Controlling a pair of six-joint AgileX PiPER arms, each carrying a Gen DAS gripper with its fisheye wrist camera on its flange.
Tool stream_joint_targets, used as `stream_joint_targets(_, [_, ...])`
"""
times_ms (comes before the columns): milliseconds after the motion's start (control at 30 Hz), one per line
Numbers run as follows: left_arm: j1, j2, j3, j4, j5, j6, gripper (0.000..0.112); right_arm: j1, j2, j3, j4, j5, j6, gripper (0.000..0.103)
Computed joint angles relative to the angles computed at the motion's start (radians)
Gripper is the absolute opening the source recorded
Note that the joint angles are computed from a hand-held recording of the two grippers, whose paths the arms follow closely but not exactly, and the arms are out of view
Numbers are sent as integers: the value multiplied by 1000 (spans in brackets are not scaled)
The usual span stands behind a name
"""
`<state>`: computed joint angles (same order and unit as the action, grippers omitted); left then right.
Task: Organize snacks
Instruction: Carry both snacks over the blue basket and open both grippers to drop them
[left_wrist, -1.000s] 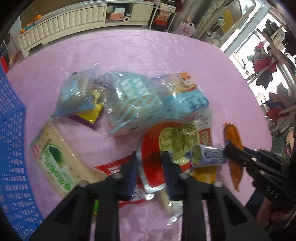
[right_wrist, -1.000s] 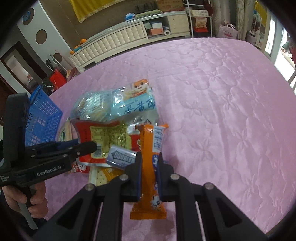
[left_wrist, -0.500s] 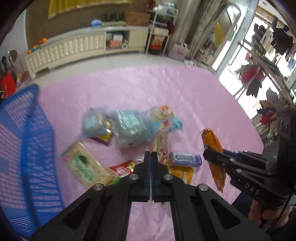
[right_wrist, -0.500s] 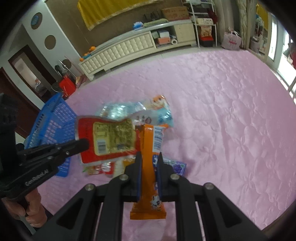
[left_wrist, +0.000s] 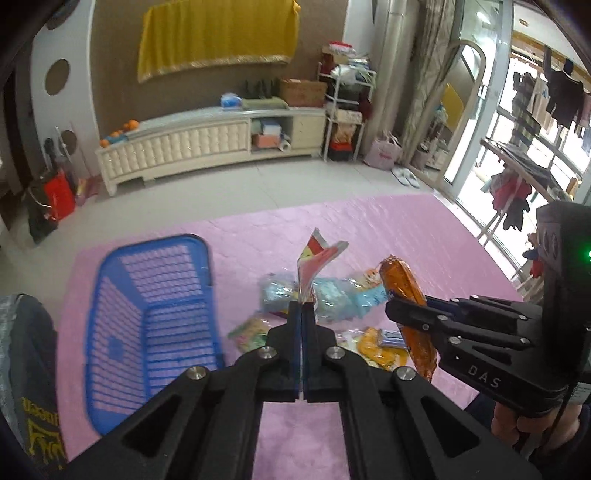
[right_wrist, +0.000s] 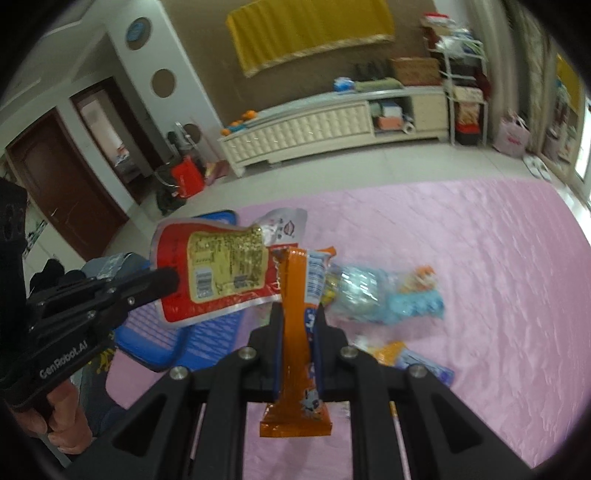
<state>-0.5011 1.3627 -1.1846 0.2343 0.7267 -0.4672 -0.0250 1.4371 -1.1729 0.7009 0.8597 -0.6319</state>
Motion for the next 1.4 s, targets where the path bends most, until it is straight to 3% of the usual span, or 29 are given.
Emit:
stream_joint_targets(467, [317, -103, 82, -200, -10, 265, 0, 301, 160, -197, -124, -42, 195, 17])
stream_joint_targets(867, [525, 58, 59, -401, -68, 522, 0, 419, 424, -514, -223, 28, 321, 17])
stream_joint_targets(1133, [579, 182, -14, -435, -71, 604, 0, 457, 564, -694, -324, 89, 425, 17])
stream_joint_targets(1300, [584, 204, -31, -392, -70, 582, 1, 467, 594, -727, -389, 97, 478, 19])
stream_joint_targets(1333, [577, 202, -28, -363, -77, 557, 3, 470, 601, -736, -401, 103, 488, 20])
stream_joint_targets(1367, [565, 199, -24, -323, -81, 527, 14, 469, 602, -737, -410, 104, 495, 21])
stream_joint_targets(1400, [557, 196, -20, -294, -82, 506, 38, 468, 597, -731, -416, 100, 495, 27])
